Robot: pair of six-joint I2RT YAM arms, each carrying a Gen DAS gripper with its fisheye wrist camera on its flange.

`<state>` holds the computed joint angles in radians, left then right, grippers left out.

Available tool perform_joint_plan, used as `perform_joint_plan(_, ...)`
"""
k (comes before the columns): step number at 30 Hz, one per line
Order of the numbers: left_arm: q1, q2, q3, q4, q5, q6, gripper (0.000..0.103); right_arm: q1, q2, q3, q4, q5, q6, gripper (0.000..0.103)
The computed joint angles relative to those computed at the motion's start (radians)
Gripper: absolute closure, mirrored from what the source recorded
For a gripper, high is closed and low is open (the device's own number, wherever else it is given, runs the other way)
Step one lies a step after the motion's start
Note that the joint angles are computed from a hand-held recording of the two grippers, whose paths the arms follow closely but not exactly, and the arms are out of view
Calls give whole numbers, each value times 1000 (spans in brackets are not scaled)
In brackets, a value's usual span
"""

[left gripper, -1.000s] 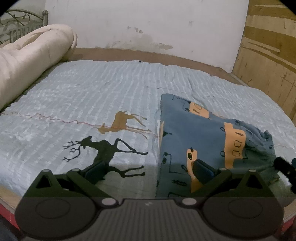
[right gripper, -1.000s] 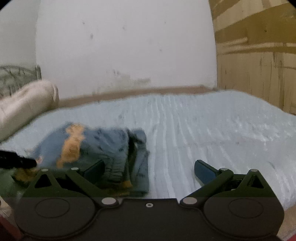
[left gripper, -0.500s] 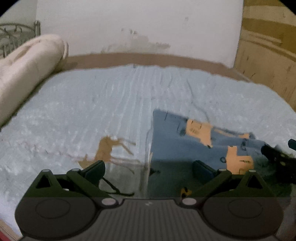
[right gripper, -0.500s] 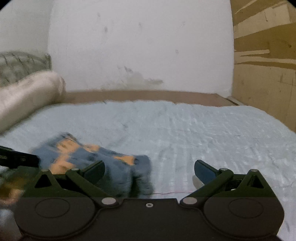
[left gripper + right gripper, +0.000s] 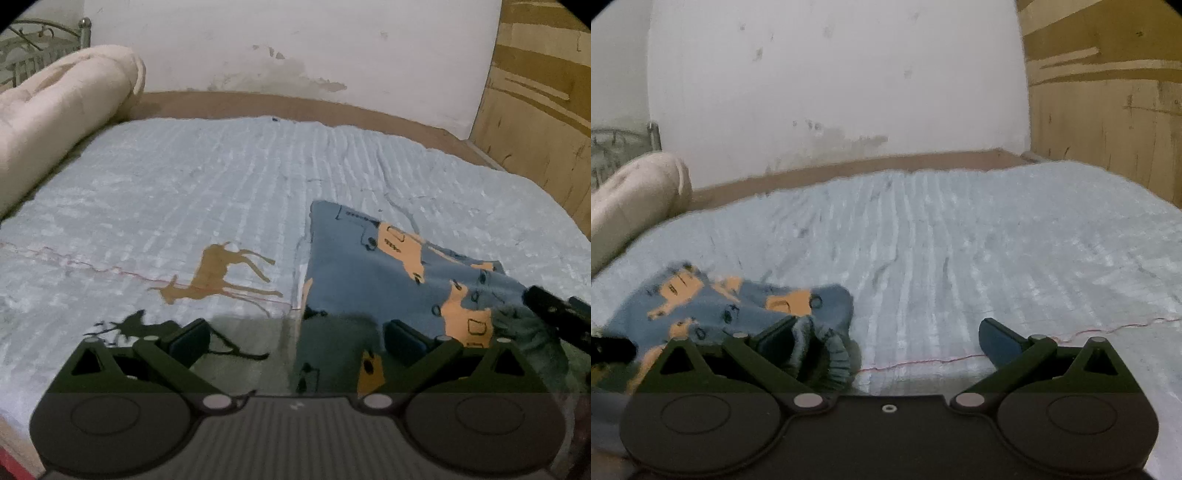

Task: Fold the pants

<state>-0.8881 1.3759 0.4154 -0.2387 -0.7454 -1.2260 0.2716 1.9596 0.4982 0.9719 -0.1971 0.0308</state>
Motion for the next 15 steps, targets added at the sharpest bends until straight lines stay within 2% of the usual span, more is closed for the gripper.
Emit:
perform_joint_plan(3,-57,-30,9,-98,-37,-90,1,9,-79,-115,83,-3,-10,1)
perform_joint_plan(7,-128,-62,5,-171,-41,-180,1,27,-141,-220,106,-21,-33,1)
perform_joint_plan(10,-209,-18,12,-206,-45,-268,1,39,-130,-283,156,2,-44,1)
perform_joint_plan(13,-294,62,45,-267,-86,-395,1,12,-90,-324,215,-35,-33,1)
perform_joint_plan(15,-315,80,55,-288,-94,-425,1,17,-83,-343,248,-29,-30,1)
